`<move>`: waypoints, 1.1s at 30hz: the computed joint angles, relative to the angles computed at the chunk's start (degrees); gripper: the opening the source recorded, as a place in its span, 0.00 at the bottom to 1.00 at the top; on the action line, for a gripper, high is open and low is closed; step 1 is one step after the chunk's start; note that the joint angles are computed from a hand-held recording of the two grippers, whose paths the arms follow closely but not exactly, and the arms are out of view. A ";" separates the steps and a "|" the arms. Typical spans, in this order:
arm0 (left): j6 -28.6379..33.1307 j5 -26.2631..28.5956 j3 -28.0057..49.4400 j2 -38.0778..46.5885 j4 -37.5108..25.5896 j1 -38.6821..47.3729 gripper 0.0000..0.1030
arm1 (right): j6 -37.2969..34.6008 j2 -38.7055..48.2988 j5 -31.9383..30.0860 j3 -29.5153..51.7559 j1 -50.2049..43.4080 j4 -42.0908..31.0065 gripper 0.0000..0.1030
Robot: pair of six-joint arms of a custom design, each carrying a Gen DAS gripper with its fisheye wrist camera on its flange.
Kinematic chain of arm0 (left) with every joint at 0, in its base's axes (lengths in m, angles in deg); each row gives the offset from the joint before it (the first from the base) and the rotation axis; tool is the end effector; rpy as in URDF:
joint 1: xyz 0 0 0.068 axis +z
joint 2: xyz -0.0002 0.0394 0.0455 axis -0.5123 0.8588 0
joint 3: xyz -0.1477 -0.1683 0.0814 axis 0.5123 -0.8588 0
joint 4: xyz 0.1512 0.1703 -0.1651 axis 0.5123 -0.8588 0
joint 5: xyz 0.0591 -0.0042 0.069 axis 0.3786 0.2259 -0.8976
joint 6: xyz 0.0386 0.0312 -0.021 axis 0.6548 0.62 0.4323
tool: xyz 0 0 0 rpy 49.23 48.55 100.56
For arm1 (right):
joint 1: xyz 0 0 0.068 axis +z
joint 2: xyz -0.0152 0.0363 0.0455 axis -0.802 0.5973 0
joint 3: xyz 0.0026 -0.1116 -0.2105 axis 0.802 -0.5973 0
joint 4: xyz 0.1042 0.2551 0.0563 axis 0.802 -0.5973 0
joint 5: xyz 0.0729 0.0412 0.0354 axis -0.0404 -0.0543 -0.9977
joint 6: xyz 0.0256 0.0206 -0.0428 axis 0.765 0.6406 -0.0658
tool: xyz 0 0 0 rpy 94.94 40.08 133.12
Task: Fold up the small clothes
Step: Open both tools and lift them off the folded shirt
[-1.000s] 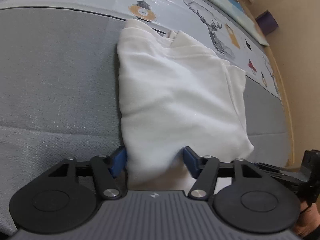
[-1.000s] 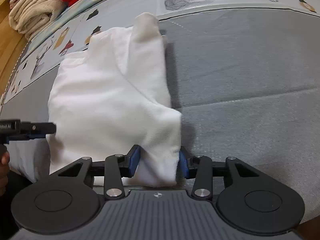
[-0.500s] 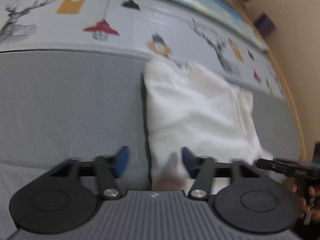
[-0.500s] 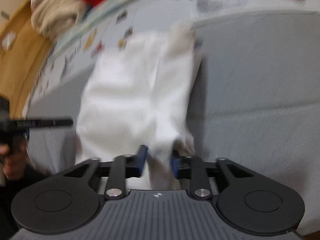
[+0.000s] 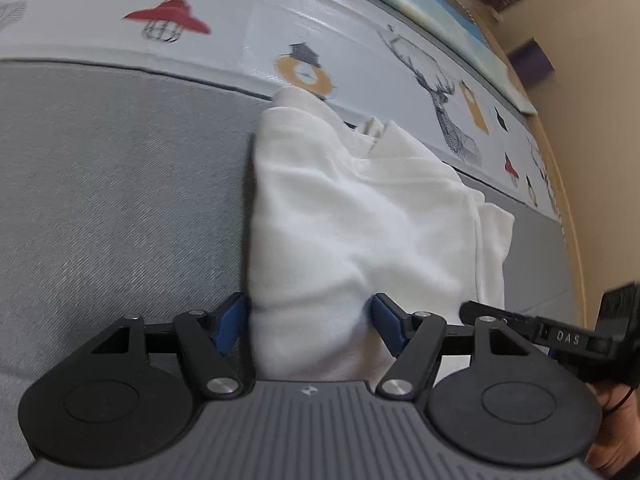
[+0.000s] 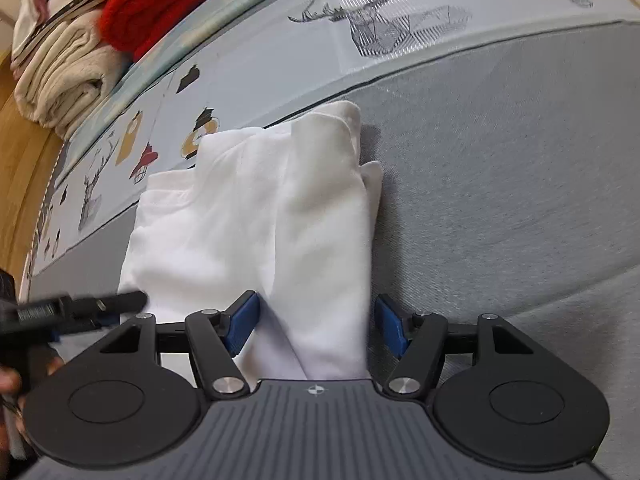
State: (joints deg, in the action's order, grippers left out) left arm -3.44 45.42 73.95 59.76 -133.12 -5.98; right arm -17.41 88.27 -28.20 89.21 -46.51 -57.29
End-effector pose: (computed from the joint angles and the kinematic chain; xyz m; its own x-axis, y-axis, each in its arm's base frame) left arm 0.2162 0.0781 0.1283 -0.9529 0.0938 -0.2886 0.2291 0.8459 -0.4817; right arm 0.1247 0.0241 0.1616 -0.8527 0.4327 -0.2929 0.2719 0.8461 0.4584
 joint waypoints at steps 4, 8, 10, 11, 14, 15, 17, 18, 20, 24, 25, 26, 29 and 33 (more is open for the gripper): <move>2.08 0.37 -1.03 -4.13 1.04 -0.61 0.36 | 2.34 4.62 3.98 1.03 6.62 4.61 0.47; 3.04 0.87 -1.86 -10.80 4.49 0.51 0.33 | 3.85 3.16 3.22 1.01 7.11 9.04 0.30; 2.05 1.27 -0.97 -11.24 5.40 1.82 0.35 | 4.46 3.16 4.28 1.13 9.06 13.81 0.29; 1.57 1.42 -0.72 -11.26 5.73 2.44 0.36 | 4.60 3.41 6.01 1.21 10.91 15.98 0.30; -0.39 -1.44 -1.03 -12.12 7.99 3.12 0.40 | 5.05 7.52 10.89 1.97 15.26 21.19 0.37; -0.39 -3.31 -1.48 -12.97 8.75 3.22 0.40 | 5.17 9.46 11.77 2.58 15.74 21.72 0.38; 2.29 -4.15 -2.79 -15.32 9.48 4.38 0.40 | 6.17 14.14 13.72 4.33 16.17 20.82 0.39; 4.48 -3.52 -2.27 -15.93 8.34 5.58 0.40 | 7.06 15.08 14.56 4.73 16.27 20.22 0.41; 6.95 -2.58 -4.64 -20.85 8.94 6.73 0.40 | 9.30 12.96 15.67 4.48 16.60 18.26 0.42; 13.69 -2.56 -6.67 -23.38 5.82 6.57 0.39 | 9.21 10.74 18.16 4.86 21.59 16.43 0.46; 15.21 -5.34 -7.84 -23.46 5.41 5.10 0.39 | 8.64 12.88 19.68 5.62 23.42 15.84 0.46; 16.02 -9.74 -10.56 -25.02 6.99 3.10 0.39 | 8.20 15.85 21.16 6.47 24.82 15.00 0.48; 18.85 -10.35 -14.77 -35.80 5.30 2.79 0.39 | 9.97 16.98 22.24 5.94 24.97 13.76 0.59; 28.32 -1.69 -11.15 -43.04 -5.67 11.47 0.48 | 14.39 14.94 31.51 9.83 31.06 6.43 0.58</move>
